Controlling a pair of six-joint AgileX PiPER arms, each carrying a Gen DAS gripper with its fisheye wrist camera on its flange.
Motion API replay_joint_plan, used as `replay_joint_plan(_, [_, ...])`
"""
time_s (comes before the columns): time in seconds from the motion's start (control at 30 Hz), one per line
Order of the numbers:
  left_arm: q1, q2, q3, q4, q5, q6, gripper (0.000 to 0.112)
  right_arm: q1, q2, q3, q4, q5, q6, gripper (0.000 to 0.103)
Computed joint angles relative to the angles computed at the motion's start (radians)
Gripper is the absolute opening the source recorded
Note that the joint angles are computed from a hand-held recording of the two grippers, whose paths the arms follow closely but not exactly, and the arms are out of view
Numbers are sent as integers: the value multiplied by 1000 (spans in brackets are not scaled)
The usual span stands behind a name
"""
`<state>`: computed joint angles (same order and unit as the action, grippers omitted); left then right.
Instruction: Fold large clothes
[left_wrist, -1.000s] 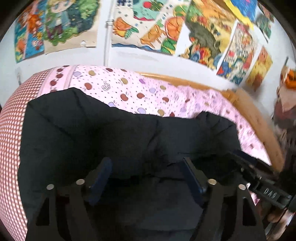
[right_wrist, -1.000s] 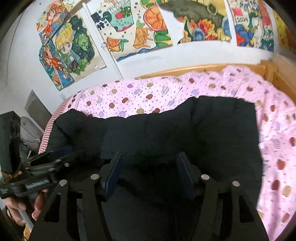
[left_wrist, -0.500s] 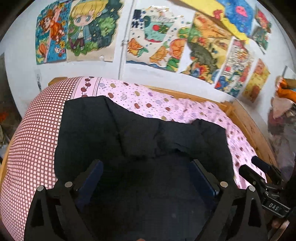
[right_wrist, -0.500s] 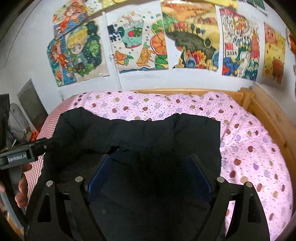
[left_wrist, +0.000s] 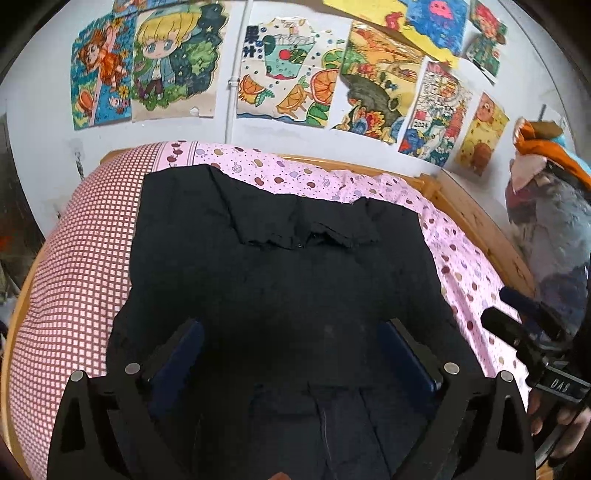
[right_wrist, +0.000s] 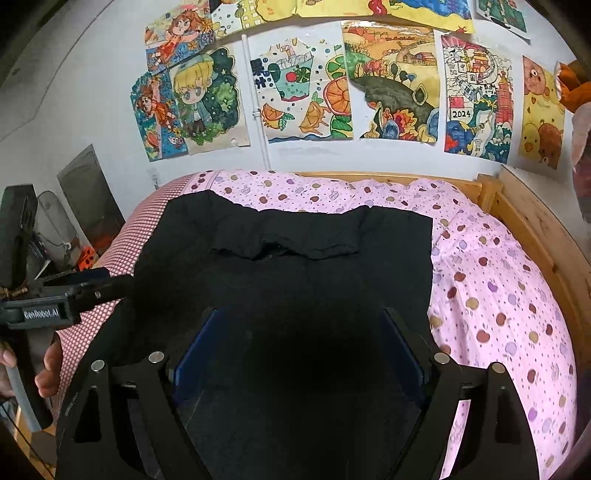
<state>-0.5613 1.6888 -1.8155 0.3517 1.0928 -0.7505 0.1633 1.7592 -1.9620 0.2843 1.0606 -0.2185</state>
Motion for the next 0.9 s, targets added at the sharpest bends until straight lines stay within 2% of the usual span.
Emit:
replay_joint_plan(0.33, [-156, -134, 147, 138, 37, -89, 98, -15, -157, 159, 6, 9, -40, 83])
replay_joint_plan(0.5, [-254, -231, 284, 191, 32, -169, 98, -26, -276, 299, 15, 25, -92, 83])
replay_joint_plan(0.67, [-400, -331, 444, 346, 26, -303, 98, -28, -388, 431, 15, 34, -129, 83])
replay_joint_plan(0.77, [-491, -365, 510, 429, 52, -386, 98, -38, -457, 511, 42, 42, -169, 83])
replay_joint_plan(0.9, [-584, -368, 535, 470, 124, -423, 98, -44, -528, 585, 54, 55, -189, 83])
